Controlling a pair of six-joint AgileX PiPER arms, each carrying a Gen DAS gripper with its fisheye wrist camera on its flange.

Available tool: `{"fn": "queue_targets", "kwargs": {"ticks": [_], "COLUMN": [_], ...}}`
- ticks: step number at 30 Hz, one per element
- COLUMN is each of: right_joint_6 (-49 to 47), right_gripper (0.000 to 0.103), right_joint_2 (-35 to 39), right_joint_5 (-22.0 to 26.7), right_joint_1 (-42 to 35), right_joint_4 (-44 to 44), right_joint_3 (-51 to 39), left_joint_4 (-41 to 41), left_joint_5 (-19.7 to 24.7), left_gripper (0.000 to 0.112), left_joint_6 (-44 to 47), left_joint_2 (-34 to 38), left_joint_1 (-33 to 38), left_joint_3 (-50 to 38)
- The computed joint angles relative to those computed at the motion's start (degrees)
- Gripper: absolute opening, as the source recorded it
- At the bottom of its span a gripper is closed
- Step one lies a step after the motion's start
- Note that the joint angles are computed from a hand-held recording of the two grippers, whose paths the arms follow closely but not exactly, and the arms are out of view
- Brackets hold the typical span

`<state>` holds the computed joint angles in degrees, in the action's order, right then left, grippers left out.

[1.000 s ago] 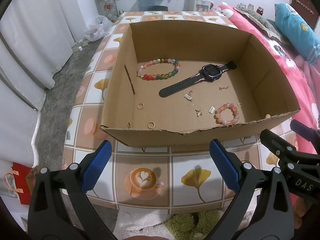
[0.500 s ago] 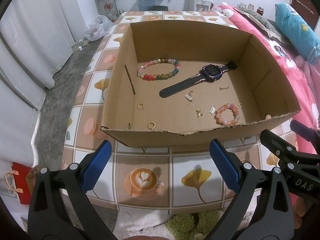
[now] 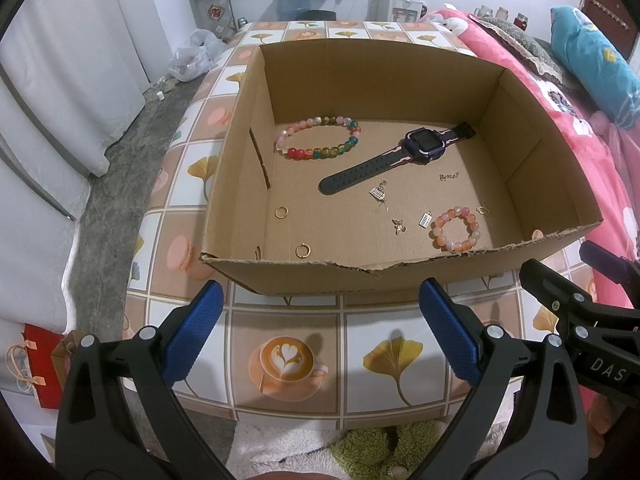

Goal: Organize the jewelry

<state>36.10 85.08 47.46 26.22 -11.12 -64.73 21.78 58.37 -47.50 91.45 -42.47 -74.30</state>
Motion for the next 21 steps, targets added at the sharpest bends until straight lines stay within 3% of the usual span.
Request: {"fn": "queue_targets", "kwargs": {"ticks": [21], "right_joint_6": [-0.6], "right_gripper": [0.094], "right_joint_2": [-0.1], "right_joint_5": [-0.2], "right_joint_1": [-0.3], "right_joint_4": [0.3], "right_joint_3": [0.2], "left_joint_4": [0.0], "left_joint_5": [0.1], "left_gripper": [0.095], "left_joint_6": [-0.1], "left_joint_2": [0.1], "left_joint_1": [-0.1], "left_joint_3": [-0.1]}}
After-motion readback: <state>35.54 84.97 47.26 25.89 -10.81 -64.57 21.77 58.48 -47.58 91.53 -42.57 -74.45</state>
